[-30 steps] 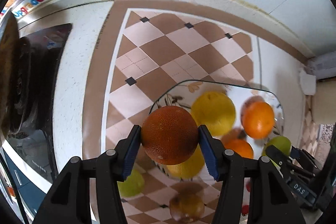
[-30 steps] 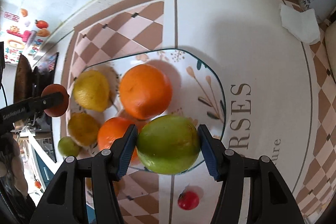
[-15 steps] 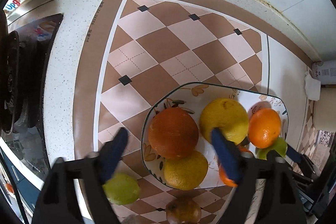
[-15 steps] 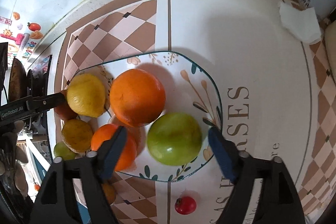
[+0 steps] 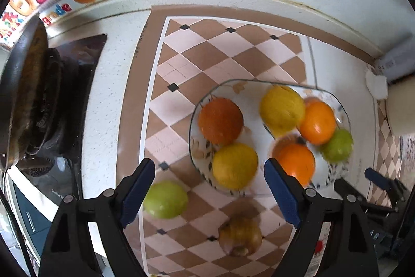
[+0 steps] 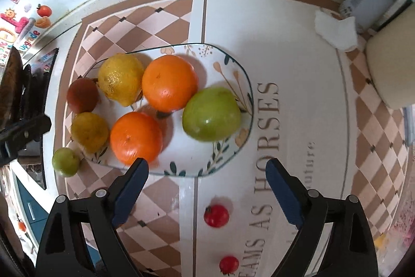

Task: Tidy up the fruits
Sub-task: 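Lift both tools away from the plate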

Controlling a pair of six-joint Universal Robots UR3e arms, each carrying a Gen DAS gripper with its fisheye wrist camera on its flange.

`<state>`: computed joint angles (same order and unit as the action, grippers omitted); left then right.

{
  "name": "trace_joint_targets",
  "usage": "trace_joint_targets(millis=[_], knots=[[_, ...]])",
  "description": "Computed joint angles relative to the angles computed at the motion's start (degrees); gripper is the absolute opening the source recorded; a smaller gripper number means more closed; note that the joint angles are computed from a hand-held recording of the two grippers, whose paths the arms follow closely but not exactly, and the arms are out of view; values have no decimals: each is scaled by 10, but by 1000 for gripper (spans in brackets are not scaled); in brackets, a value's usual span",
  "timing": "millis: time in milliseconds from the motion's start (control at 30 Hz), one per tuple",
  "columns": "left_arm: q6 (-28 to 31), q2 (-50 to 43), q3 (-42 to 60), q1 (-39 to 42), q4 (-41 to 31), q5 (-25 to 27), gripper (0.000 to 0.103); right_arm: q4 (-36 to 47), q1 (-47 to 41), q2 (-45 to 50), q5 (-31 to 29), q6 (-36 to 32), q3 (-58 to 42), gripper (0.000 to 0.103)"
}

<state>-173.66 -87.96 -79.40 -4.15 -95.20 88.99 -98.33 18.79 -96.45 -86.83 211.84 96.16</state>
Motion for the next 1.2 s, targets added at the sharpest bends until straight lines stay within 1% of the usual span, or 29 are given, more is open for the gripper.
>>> trace_joint_targets(millis=[133,300,600,800,1033,1200], knots=[[-3,64,-11,-12,-18,-2,86,34,26,-42,-18,33,-19,94],[12,126,-5,-13,-54,-12,86,92,67,-77,-47,74,-77,94],[32,195,55,6,-156,-39,86,180,163,-67,-93,154,-211,94],[37,218,86,21,-199,-52,86,237,215,-34,-128,189,-314,94],[53,232,124,50,-235,-71,86,250,233,-16,-137,201,-357,94],[52,231,128,56,-234,-72,86,232,224,-21,-125,196,-339,94]])
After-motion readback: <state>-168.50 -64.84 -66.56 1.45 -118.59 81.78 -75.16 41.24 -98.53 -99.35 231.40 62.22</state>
